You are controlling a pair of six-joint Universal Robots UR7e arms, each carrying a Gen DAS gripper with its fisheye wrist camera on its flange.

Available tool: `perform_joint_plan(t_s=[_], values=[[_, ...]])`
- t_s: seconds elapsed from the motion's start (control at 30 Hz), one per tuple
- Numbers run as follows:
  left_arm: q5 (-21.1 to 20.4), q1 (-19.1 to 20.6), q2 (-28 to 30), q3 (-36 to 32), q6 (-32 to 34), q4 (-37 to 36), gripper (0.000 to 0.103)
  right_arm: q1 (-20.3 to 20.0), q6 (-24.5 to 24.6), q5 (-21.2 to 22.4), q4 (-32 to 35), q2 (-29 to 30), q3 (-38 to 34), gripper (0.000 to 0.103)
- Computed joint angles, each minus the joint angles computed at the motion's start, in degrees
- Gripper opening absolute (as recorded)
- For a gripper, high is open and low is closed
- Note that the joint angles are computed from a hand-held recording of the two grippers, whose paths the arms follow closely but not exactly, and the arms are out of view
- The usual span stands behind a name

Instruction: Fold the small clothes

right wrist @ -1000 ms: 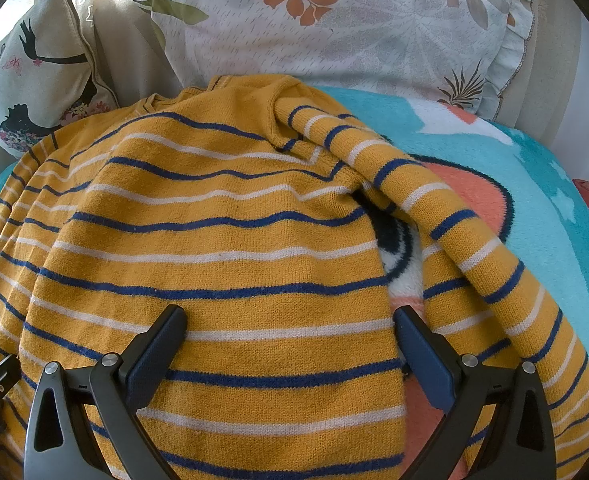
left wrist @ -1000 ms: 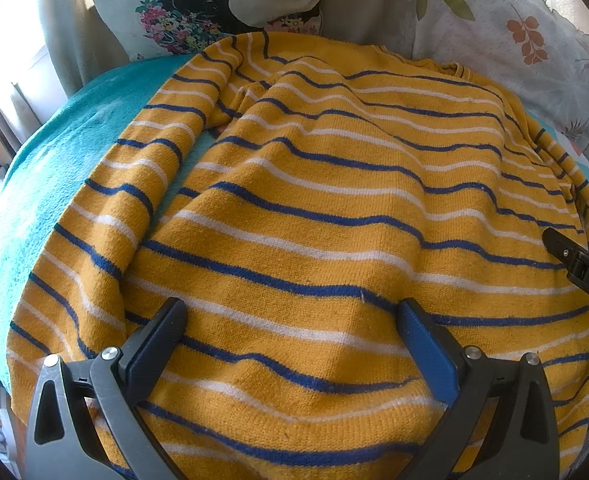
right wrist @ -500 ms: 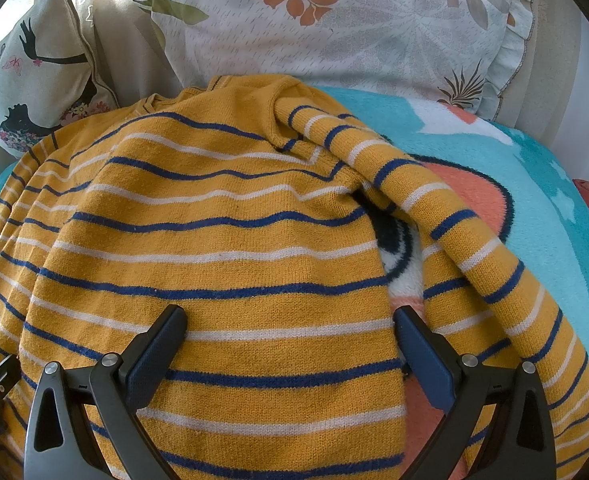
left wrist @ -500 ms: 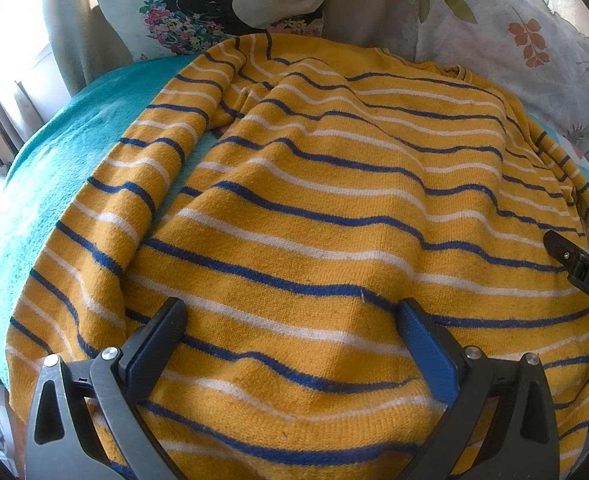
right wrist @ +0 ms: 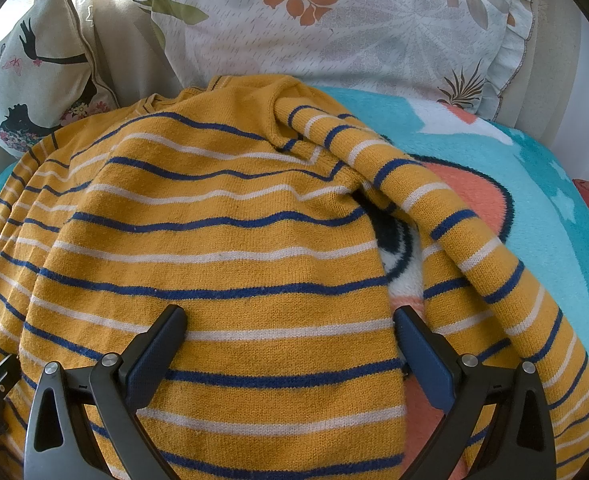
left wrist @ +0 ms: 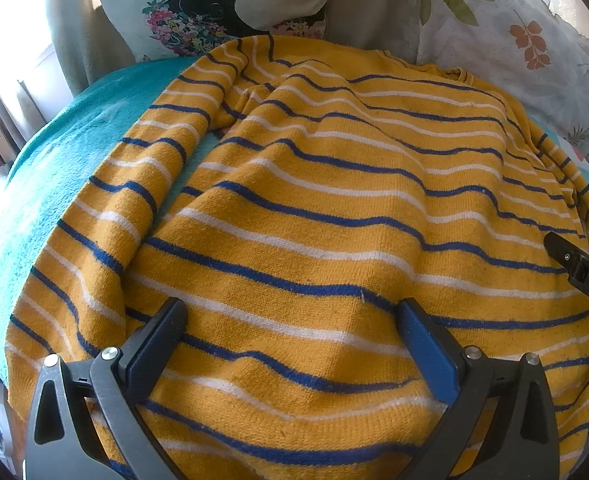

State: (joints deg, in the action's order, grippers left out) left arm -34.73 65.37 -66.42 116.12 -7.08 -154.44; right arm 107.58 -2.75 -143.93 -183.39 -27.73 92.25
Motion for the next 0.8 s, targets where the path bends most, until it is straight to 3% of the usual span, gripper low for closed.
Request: perform_joint_plan(t_s=[0.8], values=[[-1.9, 0.4, -0.2, 0.5, -0.1, -1.6, 0.103, 0.0, 0.0, 0.0, 0.0, 0.0, 0.0, 0.103]])
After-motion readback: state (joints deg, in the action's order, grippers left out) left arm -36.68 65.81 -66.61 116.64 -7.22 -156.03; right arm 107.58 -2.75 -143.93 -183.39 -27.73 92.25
